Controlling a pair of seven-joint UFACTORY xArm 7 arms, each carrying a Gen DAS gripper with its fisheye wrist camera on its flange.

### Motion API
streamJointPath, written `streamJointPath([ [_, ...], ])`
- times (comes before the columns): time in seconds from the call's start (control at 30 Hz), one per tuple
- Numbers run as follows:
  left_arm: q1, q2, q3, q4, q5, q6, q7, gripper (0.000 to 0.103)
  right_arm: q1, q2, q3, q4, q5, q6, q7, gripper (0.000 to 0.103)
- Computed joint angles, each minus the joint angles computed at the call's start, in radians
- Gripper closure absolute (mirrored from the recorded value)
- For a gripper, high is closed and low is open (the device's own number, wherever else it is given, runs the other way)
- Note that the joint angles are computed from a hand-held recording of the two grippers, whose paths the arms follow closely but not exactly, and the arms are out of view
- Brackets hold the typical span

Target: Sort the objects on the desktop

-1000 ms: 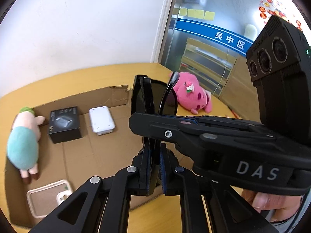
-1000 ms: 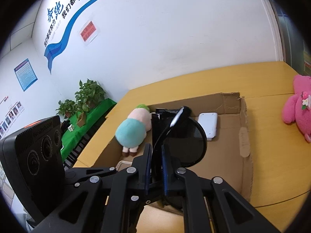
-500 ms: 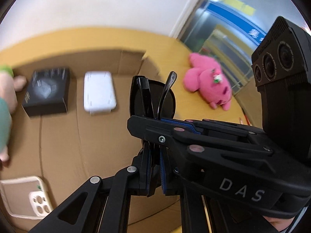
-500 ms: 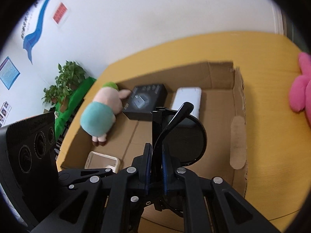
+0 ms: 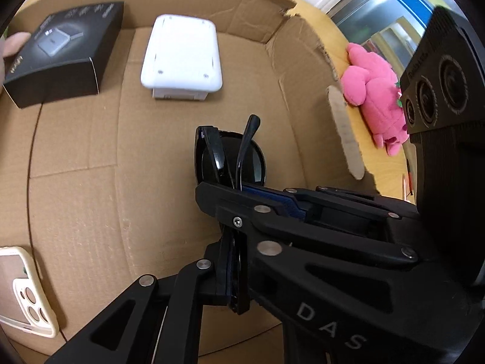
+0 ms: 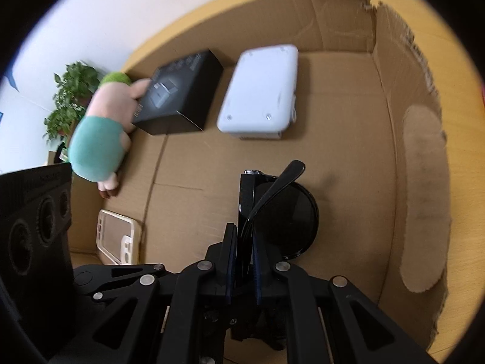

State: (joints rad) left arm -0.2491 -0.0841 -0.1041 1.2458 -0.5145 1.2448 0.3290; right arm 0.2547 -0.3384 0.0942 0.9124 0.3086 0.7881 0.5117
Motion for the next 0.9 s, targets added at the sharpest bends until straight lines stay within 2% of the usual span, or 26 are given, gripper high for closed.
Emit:
streamJointPath([
  [0.2, 0.007, -0.006, 0.002, -0.003, 0.011, 0.01, -0.037, 0.091, 0.004, -0.007, -0.013, -0.012, 0.038, -0.002, -0.011, 0.092],
  [0.23, 0.006, -0.02, 0.0, -0.014, 0.03, -0.005, -0.038, 0.089, 0.005, -0.017, -0.016, -0.024, 0.048, -0.009, -0.011, 0.089],
  [0.3, 0.005, -0.063, -0.002, -0.047, 0.064, -0.047, -0.024, 0.082, -0.008, -0.054, -0.001, -0.053, 0.029, -0.04, 0.024, 0.074],
  [0.33, 0.006, -0.089, 0.006, -0.064, 0.06, -0.059, -0.011, 0.074, -0.015, -0.075, 0.011, -0.065, 0.006, -0.051, 0.045, 0.063],
  [0.37, 0.008, -0.115, 0.019, -0.08, 0.042, -0.069, 0.008, 0.065, -0.03, -0.103, 0.035, -0.071, -0.043, -0.055, 0.081, 0.057],
  [0.4, 0.013, -0.149, 0.034, -0.099, 0.025, -0.083, 0.03, 0.061, -0.042, -0.12, 0.055, -0.068, -0.09, -0.05, 0.112, 0.056],
  [0.5, 0.025, -0.265, 0.078, -0.173, -0.007, -0.183, 0.126, 0.047, -0.093, -0.212, 0.153, -0.067, -0.271, -0.058, 0.243, 0.049],
  [0.57, 0.027, -0.353, 0.114, -0.23, -0.023, -0.25, 0.203, 0.03, -0.133, -0.288, 0.239, -0.066, -0.398, -0.074, 0.341, 0.03],
  [0.63, 0.035, -0.452, 0.154, -0.298, -0.027, -0.323, 0.276, 0.019, -0.167, -0.343, 0.313, -0.061, -0.5, -0.075, 0.421, 0.023],
  [0.67, 0.034, -0.483, 0.175, -0.321, -0.032, -0.356, 0.308, 0.016, -0.187, -0.381, 0.362, -0.062, -0.553, -0.078, 0.469, 0.023],
  [0.77, 0.036, -0.529, 0.248, -0.361, -0.036, -0.421, 0.399, 0.015, -0.213, -0.435, 0.449, -0.059, -0.631, -0.058, 0.557, 0.022],
  [0.9, 0.083, -0.532, 0.314, -0.404, -0.009, -0.463, 0.458, 0.014, -0.275, -0.465, 0.604, -0.055, -0.715, -0.006, 0.715, 0.022],
])
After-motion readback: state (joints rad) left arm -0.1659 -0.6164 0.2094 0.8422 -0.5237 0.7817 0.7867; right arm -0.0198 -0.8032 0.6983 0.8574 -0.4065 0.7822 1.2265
